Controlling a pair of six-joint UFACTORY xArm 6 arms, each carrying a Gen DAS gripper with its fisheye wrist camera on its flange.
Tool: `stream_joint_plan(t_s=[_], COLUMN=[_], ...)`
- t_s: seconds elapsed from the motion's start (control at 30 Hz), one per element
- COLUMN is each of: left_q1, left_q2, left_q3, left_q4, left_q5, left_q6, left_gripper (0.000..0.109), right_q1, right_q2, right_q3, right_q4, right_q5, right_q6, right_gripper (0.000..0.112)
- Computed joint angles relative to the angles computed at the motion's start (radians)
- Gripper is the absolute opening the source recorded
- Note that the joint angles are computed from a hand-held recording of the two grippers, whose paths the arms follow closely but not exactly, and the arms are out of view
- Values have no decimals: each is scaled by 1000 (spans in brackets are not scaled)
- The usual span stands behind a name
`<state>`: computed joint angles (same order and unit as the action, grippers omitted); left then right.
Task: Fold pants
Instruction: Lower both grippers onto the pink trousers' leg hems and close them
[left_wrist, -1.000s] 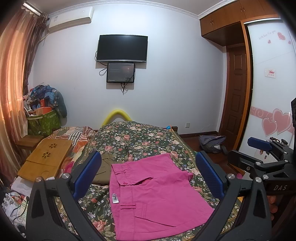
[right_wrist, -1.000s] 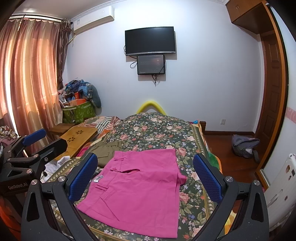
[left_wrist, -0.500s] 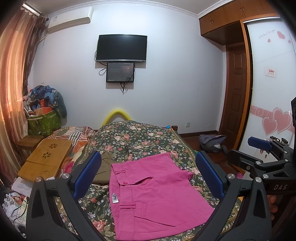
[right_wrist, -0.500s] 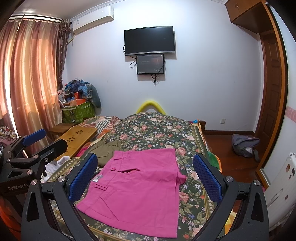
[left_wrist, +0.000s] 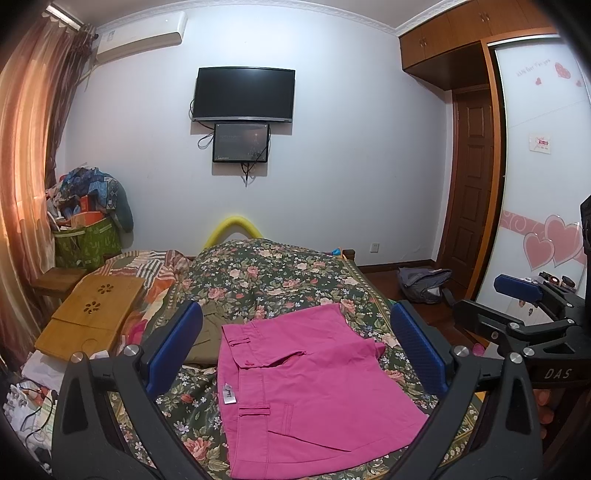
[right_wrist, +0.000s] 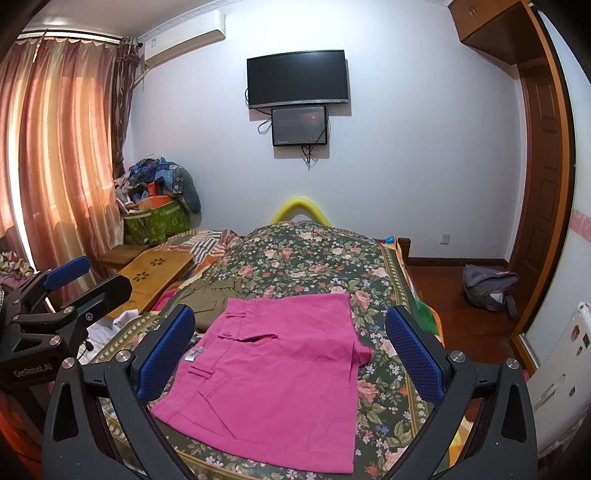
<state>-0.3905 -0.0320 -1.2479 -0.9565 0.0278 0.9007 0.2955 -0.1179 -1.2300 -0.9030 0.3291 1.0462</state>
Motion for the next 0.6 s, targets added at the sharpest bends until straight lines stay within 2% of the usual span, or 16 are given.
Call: stream_joint_plan(t_s=[0.17, 0.3, 0.47, 0.6], left_q1=[15, 47, 105, 142], left_q2=[29, 87, 206, 310], left_q3=[-19, -56, -147, -229], left_q4=[39, 150, 333, 465], left_q5=[20, 57, 143, 222], left_q6=[-36, -146, -343, -477], left_gripper=[103, 103, 103, 103], right_q1=[-4, -15, -54, -91], right_q2=[7, 33, 89, 144], right_q3=[-3, -18, -27, -16], right_q4=[5, 1, 97, 225], right_q5=[13, 53, 75, 76], right_q6=[-6, -12, -114, -226], right_gripper=[103, 103, 103, 103])
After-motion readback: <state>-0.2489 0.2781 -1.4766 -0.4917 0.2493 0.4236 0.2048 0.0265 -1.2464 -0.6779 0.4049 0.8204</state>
